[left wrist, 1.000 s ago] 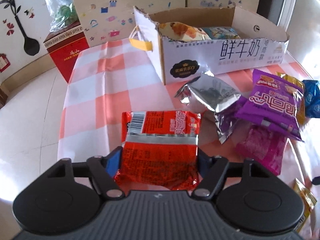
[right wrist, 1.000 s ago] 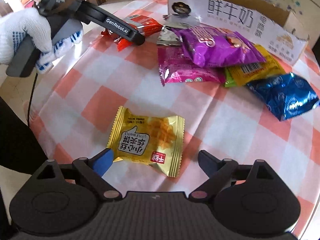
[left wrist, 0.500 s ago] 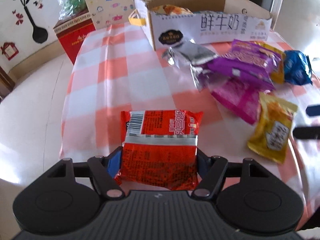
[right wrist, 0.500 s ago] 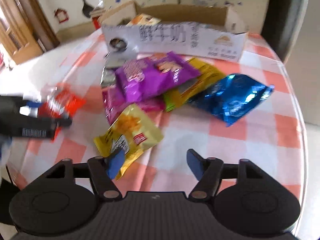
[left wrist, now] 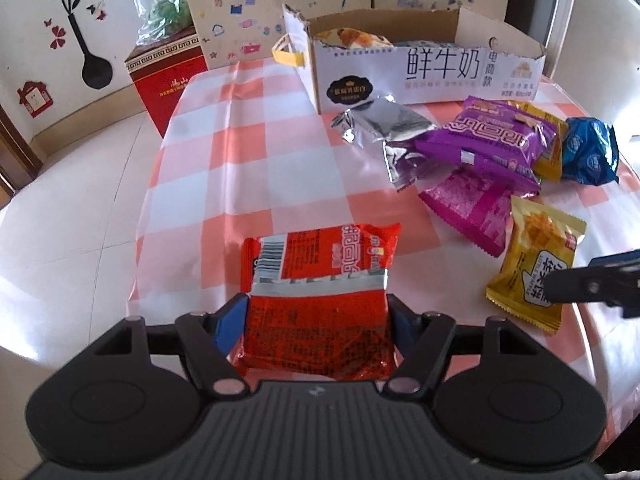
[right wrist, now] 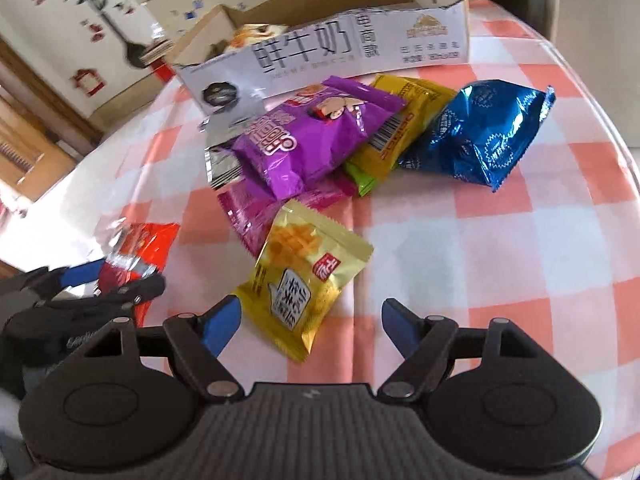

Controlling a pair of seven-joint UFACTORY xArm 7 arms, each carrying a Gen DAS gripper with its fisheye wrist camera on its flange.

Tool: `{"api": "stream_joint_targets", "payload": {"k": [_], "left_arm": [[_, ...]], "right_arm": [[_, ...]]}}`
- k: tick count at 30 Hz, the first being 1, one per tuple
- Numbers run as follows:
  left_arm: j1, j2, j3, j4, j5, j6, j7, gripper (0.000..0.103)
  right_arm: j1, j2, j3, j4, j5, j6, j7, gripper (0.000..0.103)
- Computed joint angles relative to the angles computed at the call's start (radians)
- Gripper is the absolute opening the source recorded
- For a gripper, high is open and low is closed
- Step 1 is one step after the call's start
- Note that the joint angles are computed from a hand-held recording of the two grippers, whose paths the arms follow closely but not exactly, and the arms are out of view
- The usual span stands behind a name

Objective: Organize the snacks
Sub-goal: 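Close the left gripper on the red bag while the right grips the yellow waffle packet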

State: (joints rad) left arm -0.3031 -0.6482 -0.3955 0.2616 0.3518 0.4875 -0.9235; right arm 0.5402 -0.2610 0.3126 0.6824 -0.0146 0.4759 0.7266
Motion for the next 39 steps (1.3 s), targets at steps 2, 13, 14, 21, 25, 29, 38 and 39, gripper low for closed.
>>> {"api": "stream_joint_targets", "payload": {"k": [2,13,14,21,25,29,38,39], "left_arm": [[0.004,-0.001,0.005,-0.01,0.007,-0.03,0.005,0.073],[0.074,0.054,-0.026,-0.013,0.056,-0.11,-0.025,0.08],[0.07,0.054,-0.021,-0.013,0.052,-0.108,-0.024,0.077],[0.042,0.022,-0.001,-0.025,0.024,-0.092,-0.019,0.07],[0.034,-0.009,-0.013,-0.027,0.016,-0.067,-0.028,0.07],[0.022,-0.042,-0.025,-0.03,0.012,-0.05,-0.041,0.07],[-0.018,-0.092,-0.063,-0.03,0.004,-0.021,-0.098,0.07],[-0.021,-0.1,-0.067,-0.03,0.003,-0.015,-0.106,0.07]], "right_arm": [[-0.016,0.026,0.021,0.021,-0.028,0.014,0.058,0.083],[-0.029,0.135,0.069,0.128,-0.394,0.098,0.373,0.083],[-0.021,0.134,0.065,0.128,-0.409,0.102,0.372,0.079],[0.009,0.096,0.019,0.087,-0.336,0.054,0.157,0.063],[0.015,0.067,0.014,0.065,-0.294,0.054,0.035,0.061],[0.018,0.031,0.008,0.035,-0.232,0.054,-0.07,0.059],[0.005,-0.005,0.046,0.017,-0.268,0.05,-0.144,0.039],[0.005,-0.007,0.045,0.015,-0.264,0.049,-0.153,0.039]]}}
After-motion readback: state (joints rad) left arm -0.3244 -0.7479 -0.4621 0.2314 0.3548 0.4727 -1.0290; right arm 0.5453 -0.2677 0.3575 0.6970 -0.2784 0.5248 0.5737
